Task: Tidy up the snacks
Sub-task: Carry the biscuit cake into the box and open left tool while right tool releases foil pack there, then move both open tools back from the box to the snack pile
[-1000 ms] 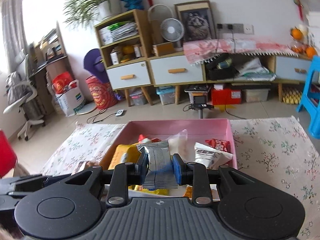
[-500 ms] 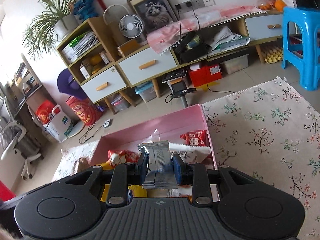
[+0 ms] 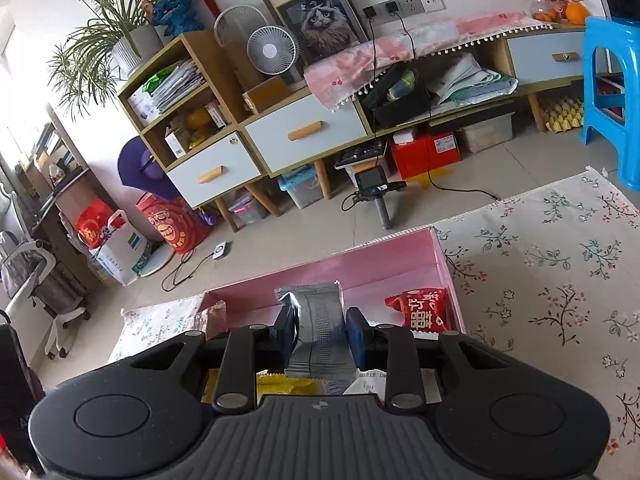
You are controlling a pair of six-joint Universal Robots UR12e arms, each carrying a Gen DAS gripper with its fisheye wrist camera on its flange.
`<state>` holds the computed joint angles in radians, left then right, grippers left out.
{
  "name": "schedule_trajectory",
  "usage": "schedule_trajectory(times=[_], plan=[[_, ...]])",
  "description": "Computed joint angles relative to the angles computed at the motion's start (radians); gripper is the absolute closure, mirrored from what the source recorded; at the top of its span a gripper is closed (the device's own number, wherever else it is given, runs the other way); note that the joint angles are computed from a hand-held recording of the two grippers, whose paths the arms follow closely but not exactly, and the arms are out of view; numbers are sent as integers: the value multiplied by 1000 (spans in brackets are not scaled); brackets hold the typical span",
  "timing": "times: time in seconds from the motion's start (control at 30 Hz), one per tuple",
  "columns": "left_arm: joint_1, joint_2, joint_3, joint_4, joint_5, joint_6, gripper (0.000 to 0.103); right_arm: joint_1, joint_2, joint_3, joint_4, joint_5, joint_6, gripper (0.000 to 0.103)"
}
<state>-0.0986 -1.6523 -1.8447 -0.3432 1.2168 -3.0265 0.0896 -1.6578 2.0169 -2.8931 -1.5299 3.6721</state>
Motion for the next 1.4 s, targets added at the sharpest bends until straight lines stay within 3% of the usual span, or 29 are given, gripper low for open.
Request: schedule_trajectory(times=[0.13, 0.17, 0.23, 0.6, 1.0, 1.4], plan=[[2, -4, 2, 9, -15, 14, 52, 4, 3, -2, 8, -25, 7, 78], [3, -2, 1, 7, -21, 18, 47, 4, 2, -2, 10, -29, 14, 75], [7, 0, -2, 9, -36, 23, 37, 3, -2, 1, 10, -35, 30, 61], [22, 45, -36, 13, -83, 46, 18, 11, -34, 8, 27, -66, 39, 39], [52, 125, -97, -38, -121, 87, 11, 41, -83, 14, 76, -109, -30, 21], [86, 201, -153, -110, -157, 117, 11, 86, -124, 26, 130, -161, -92, 15]])
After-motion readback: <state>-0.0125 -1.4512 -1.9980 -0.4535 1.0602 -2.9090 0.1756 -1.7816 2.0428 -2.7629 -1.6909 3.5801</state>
